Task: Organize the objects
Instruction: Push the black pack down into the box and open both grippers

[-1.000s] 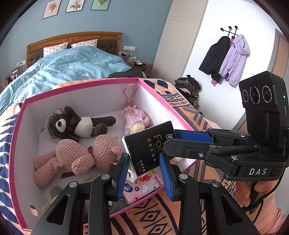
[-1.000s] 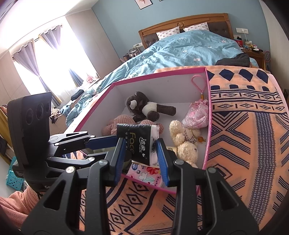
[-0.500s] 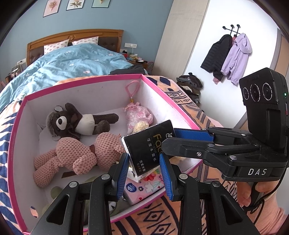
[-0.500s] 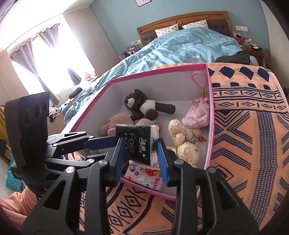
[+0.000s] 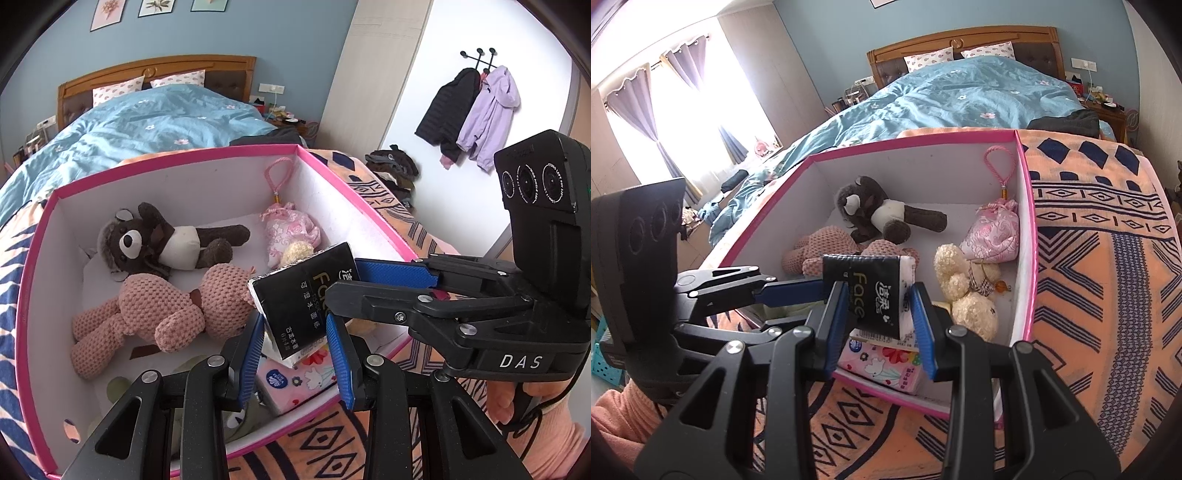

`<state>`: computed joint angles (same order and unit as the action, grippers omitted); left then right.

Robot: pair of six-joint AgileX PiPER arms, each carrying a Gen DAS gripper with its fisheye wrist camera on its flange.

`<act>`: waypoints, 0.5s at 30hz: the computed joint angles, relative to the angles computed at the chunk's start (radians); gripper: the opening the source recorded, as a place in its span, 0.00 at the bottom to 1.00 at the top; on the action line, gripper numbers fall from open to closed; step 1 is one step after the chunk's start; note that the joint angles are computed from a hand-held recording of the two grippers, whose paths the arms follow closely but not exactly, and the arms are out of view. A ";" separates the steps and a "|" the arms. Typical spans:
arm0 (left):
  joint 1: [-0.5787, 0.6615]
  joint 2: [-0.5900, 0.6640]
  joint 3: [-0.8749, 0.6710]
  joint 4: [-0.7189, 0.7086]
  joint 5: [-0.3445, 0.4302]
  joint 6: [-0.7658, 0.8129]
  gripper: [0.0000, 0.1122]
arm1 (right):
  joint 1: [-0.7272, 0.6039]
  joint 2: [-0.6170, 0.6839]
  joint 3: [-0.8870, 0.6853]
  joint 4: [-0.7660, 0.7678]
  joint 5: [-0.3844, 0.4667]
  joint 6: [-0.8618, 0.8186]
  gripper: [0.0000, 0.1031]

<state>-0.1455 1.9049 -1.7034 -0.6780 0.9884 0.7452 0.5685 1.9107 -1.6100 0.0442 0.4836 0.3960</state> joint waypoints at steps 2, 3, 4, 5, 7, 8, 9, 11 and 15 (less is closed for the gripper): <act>0.002 0.002 0.000 0.002 0.001 -0.001 0.31 | -0.001 0.006 -0.006 0.002 0.004 -0.003 0.37; 0.002 0.003 -0.001 0.003 0.001 -0.002 0.31 | -0.001 0.009 -0.011 0.004 0.008 -0.005 0.37; 0.001 0.002 0.001 0.006 -0.001 -0.002 0.31 | -0.002 0.012 -0.015 0.007 0.012 -0.007 0.37; 0.000 0.003 -0.001 0.009 0.000 -0.003 0.31 | -0.003 0.017 -0.024 0.004 0.019 -0.004 0.37; -0.004 0.005 -0.005 0.023 -0.001 -0.014 0.31 | 0.001 0.029 -0.043 -0.013 0.035 0.013 0.37; -0.005 0.009 -0.009 0.028 0.000 -0.019 0.31 | 0.002 0.035 -0.053 -0.019 0.043 0.018 0.37; -0.005 0.009 -0.009 0.030 0.000 -0.021 0.31 | 0.002 0.041 -0.063 -0.023 0.051 0.022 0.37; -0.003 0.012 -0.012 0.034 0.002 -0.026 0.31 | 0.001 0.054 -0.082 -0.022 0.065 0.023 0.37; -0.001 0.021 -0.021 0.043 0.006 -0.038 0.31 | 0.004 0.078 -0.116 -0.032 0.090 0.039 0.37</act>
